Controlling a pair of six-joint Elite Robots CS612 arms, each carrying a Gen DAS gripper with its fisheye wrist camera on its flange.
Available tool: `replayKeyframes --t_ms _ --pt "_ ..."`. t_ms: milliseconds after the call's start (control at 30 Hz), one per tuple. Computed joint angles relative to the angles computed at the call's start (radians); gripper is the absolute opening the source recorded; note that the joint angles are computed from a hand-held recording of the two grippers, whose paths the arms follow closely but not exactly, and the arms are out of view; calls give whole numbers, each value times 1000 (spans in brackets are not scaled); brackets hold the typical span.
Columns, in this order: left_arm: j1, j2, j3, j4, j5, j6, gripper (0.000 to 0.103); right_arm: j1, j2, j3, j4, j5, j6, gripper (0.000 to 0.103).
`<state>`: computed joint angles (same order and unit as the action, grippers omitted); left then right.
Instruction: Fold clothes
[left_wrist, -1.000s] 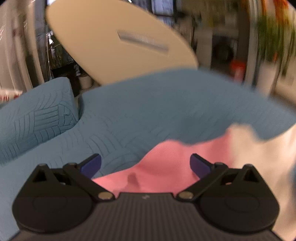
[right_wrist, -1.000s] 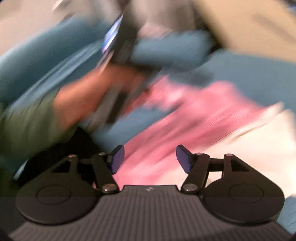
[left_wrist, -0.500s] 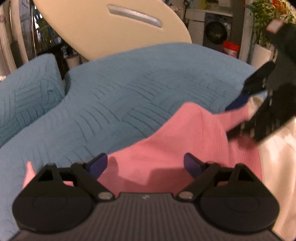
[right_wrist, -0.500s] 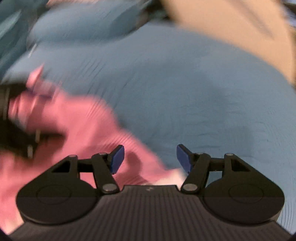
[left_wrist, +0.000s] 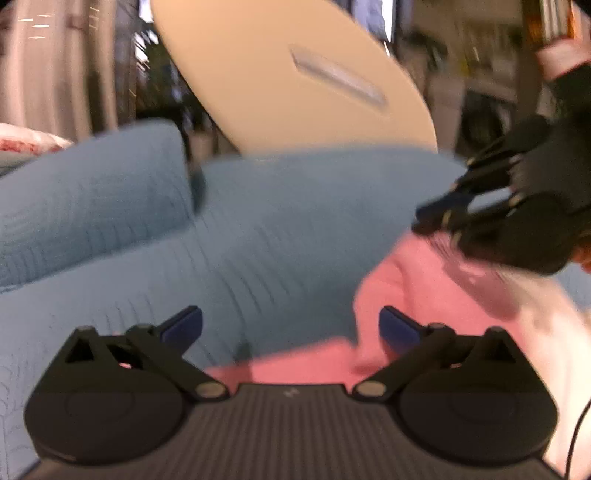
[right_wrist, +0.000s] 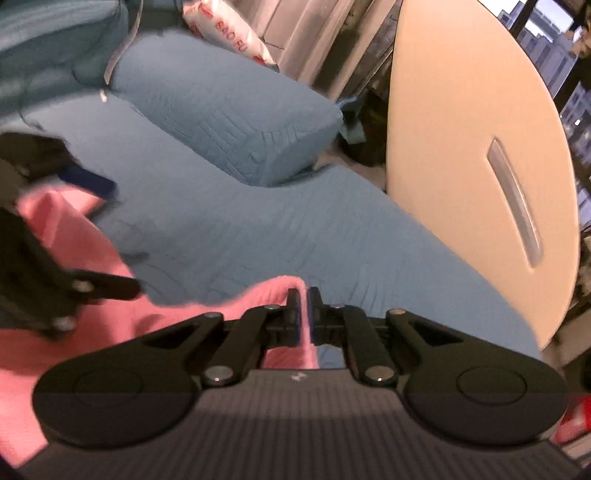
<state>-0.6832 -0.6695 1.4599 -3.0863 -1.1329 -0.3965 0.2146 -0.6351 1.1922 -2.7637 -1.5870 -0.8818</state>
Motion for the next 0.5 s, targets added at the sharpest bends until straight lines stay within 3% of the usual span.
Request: replayKeyframes --t_ms 67,133,200,267,300,367,500 --pt "-6 8 -18 66 -7 49 103 16 34 -34 84 -128 -22 19" --pt "-22 21 -23 48 45 136 103 0 5 17 0 -89 81 24" --pt "-28 21 -25 50 65 159 103 -25 -26 102 -209 -18 224 43" --pt "-23 17 -30 72 48 118 103 -55 -64 174 -349 18 378 79" --pt "-20 14 -33 84 40 91 103 -65 -76 205 -366 21 411 82" --pt "-20 4 -28 95 38 54 103 -90 -107 253 -336 32 435 80" --pt "-25 0 -11 87 40 56 103 -113 -127 295 -207 33 367 79"
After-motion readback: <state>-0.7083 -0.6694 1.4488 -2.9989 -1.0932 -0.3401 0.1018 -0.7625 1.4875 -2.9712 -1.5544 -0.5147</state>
